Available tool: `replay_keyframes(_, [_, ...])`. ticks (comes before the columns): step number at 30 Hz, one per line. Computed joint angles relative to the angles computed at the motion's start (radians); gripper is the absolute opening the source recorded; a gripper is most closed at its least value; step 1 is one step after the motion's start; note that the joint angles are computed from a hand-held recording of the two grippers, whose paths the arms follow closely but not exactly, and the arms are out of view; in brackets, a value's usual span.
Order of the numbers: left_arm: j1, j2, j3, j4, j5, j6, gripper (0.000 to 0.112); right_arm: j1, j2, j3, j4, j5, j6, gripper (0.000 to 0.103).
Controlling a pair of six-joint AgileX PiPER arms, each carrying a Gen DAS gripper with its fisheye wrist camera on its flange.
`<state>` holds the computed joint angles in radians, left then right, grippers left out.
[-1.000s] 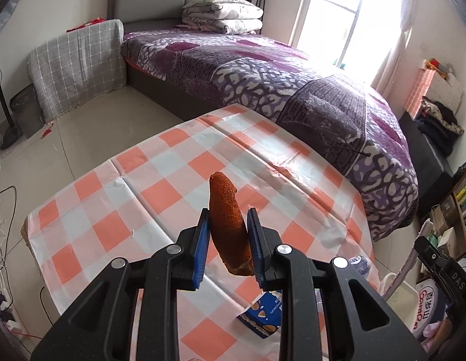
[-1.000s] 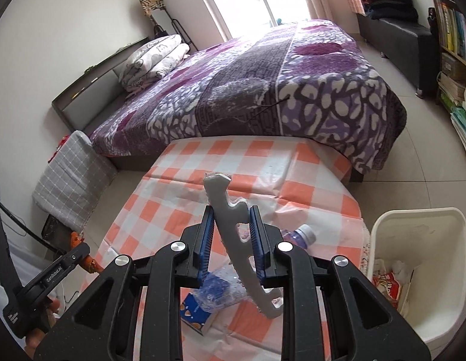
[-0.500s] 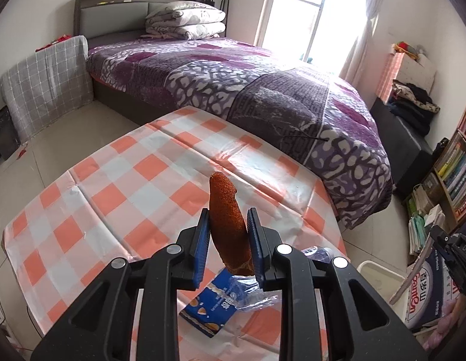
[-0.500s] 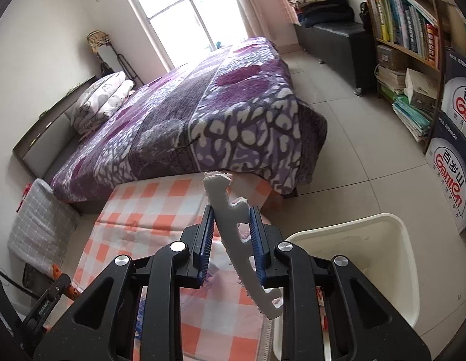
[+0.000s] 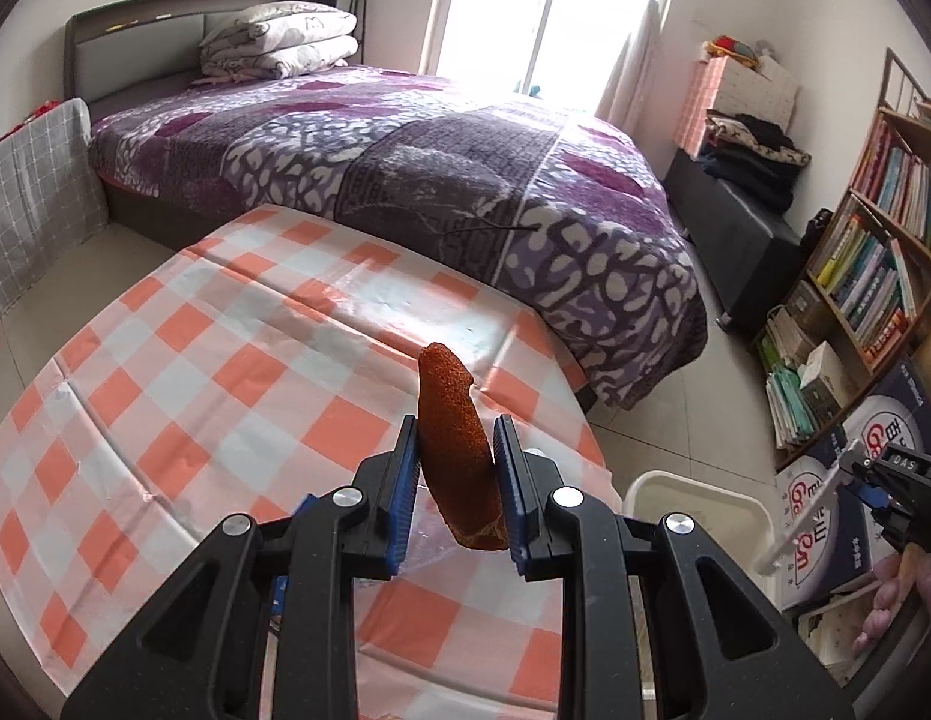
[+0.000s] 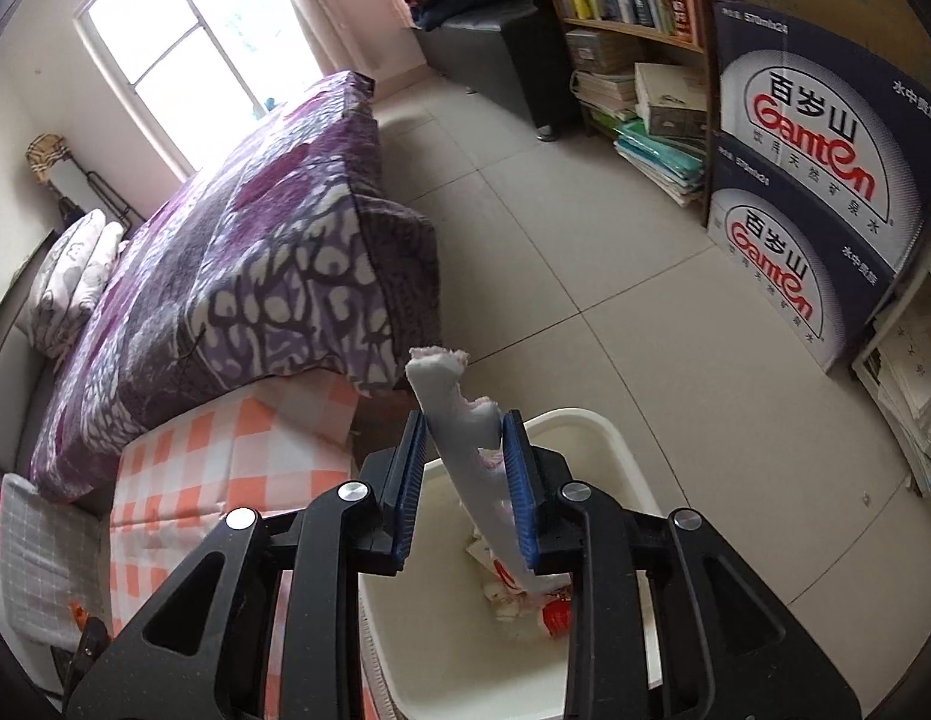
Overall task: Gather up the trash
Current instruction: 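Carry the white plastic piece in the right tool and drop it into the bin, then carry the orange wrapper in the left tool and drop it into the bin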
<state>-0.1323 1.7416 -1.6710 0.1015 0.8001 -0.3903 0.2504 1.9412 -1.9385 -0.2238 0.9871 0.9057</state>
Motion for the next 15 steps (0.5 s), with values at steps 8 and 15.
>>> replay_keyframes(8, [-0.159,0.075,-0.047,-0.041,0.03,0.041,0.025,-0.089,-0.113,0.164,0.0,-0.078,0.041,0.057])
replay_keyframes(15, [-0.292,0.182,-0.168,-0.106,0.1,0.077,0.025,-0.155,-0.148,0.211,0.046,-0.111,0.056,0.063])
